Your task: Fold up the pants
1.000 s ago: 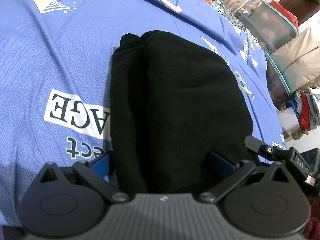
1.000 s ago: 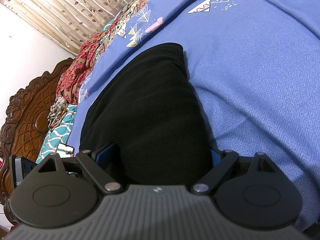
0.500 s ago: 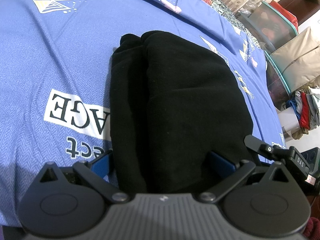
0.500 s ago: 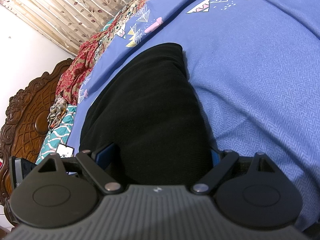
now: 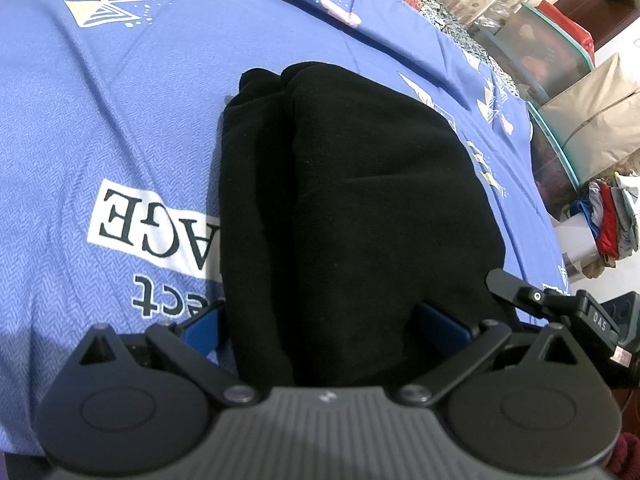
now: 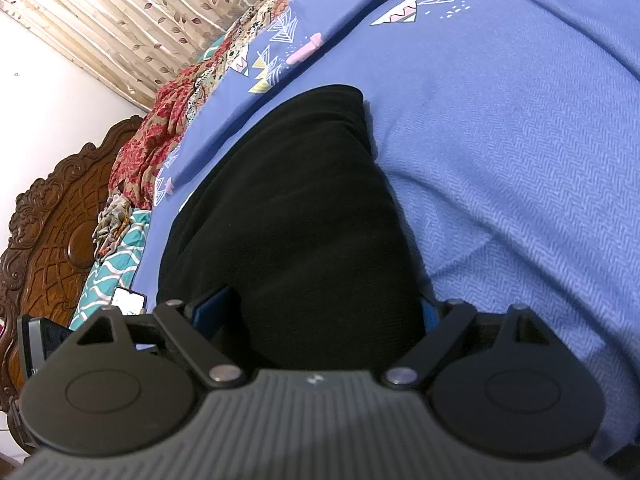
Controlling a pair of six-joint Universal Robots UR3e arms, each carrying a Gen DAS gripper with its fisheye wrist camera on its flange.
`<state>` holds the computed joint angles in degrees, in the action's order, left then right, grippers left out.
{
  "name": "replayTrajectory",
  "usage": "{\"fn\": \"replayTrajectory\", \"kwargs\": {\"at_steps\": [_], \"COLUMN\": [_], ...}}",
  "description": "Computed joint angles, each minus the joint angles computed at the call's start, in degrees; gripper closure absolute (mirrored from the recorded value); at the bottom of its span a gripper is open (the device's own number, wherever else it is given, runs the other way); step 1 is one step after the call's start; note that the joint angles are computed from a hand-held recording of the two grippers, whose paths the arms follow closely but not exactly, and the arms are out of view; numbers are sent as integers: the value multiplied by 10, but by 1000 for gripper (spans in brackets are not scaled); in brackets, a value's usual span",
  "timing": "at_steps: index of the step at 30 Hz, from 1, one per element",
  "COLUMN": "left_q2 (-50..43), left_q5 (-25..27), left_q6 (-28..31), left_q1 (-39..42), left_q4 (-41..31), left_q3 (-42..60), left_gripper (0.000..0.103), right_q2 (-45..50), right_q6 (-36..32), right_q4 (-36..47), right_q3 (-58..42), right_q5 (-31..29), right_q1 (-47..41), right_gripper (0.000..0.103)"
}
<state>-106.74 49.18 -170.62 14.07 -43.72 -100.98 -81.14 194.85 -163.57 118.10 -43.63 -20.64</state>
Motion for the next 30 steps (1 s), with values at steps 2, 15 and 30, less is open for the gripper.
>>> {"fn": "replayTrajectory", "kwargs": {"at_steps": [2, 15, 30], "left_q2": [1, 0, 1], "left_q5": [0, 1, 1], "left_q6": [-1, -1, -1], "left_q1": [0, -1, -1], "left_q4": [1, 1, 2], "left_q3": [-1, 0, -1], "left_gripper": [0, 0, 0], "right_q2": [0, 0, -5], "right_q6": [0, 3, 0], "right_q4": [1, 4, 7], "right_q3": [-2, -4, -1], "right_q5": [0, -3, -2], "right_q1": [0, 3, 1], "right_gripper": [12, 12, 12]}}
